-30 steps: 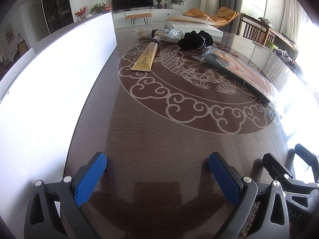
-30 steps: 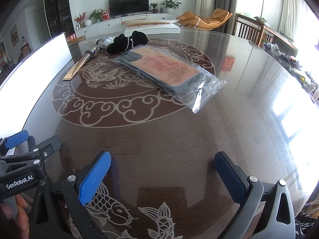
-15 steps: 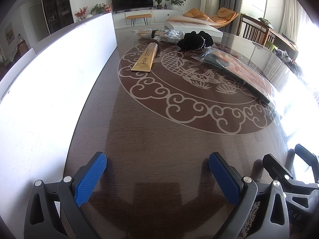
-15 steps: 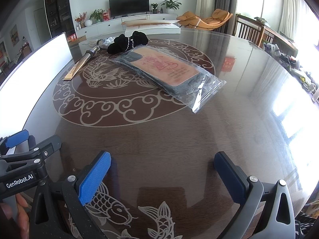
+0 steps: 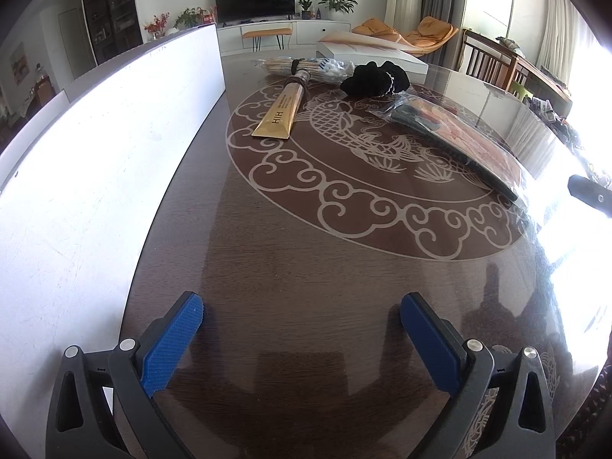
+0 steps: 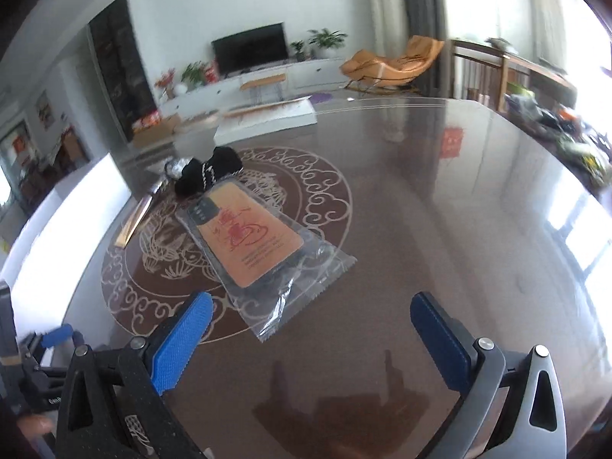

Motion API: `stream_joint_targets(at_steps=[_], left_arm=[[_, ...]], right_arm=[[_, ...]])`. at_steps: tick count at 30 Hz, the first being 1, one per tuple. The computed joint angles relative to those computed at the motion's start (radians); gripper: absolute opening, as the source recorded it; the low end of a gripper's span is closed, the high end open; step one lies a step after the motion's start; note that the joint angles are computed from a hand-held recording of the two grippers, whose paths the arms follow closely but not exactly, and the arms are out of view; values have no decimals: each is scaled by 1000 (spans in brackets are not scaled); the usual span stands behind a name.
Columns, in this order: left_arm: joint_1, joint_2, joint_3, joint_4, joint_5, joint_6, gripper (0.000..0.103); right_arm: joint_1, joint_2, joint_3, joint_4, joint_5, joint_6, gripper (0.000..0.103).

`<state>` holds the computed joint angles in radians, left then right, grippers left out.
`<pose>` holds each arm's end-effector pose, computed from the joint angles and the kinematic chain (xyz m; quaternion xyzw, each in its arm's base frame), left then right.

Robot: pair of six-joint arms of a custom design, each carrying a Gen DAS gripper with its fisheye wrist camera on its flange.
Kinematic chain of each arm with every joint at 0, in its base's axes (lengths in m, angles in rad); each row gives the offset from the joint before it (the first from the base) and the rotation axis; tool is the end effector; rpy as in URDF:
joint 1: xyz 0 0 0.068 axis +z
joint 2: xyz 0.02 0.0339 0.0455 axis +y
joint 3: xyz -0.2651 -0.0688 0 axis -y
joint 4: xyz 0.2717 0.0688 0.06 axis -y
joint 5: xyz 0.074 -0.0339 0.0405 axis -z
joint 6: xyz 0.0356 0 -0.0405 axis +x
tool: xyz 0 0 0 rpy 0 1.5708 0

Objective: Organize objects
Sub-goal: 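Grasp the bagged orange phone case with the right gripper and lift it, then grasp the gold banded tube with left gripper while right gripper holds phone case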

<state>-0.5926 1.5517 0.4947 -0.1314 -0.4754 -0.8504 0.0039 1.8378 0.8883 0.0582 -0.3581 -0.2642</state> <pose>0.2083 -0.1206 0.0734 -0.1670 0.9405 0.0516 0.2914 0.3643 0.0139 0.0997 -0.1828 0.9115 0.1239 0.3469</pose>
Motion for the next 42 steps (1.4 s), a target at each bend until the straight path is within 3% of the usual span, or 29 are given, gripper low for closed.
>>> stream_joint_targets(at_steps=[5, 9, 13, 16, 19, 21, 25, 29, 31, 33, 37, 42], left_arm=[[-2, 1, -1, 0, -1, -2, 103], [0, 1, 0, 1, 0, 0, 103], [-1, 2, 0, 3, -1, -1, 103], [-1, 3, 0, 2, -1, -2, 103], [-4, 4, 3, 1, 0, 5, 103], [-1, 1, 3, 2, 5, 12, 103], [51, -26, 22, 15, 79, 89, 103], [183, 82, 245, -67, 66, 239, 103], [289, 165, 354, -51, 118, 262, 103], [363, 250, 458, -32, 105, 277, 103], [465, 478, 728, -146, 152, 394, 103], [513, 594, 818, -143, 247, 486, 103]], right_arm=[[98, 282, 428, -340, 0, -222, 103], [170, 461, 688, -503, 46, -200, 103], [183, 570, 851, -628, -24, -118, 103], [194, 540, 793, -602, -35, -135, 103], [241, 445, 596, -412, 139, -191, 96], [227, 371, 464, -300, 145, -129, 84], [199, 204, 161, -89, 206, 3, 82], [156, 65, -94, 100, 211, 52, 82], [147, 37, -130, 115, 219, 77, 82], [129, 30, -129, 112, 203, 95, 82], [132, 34, -130, 119, 213, 92, 83], [137, 49, -118, 123, 212, 97, 83]])
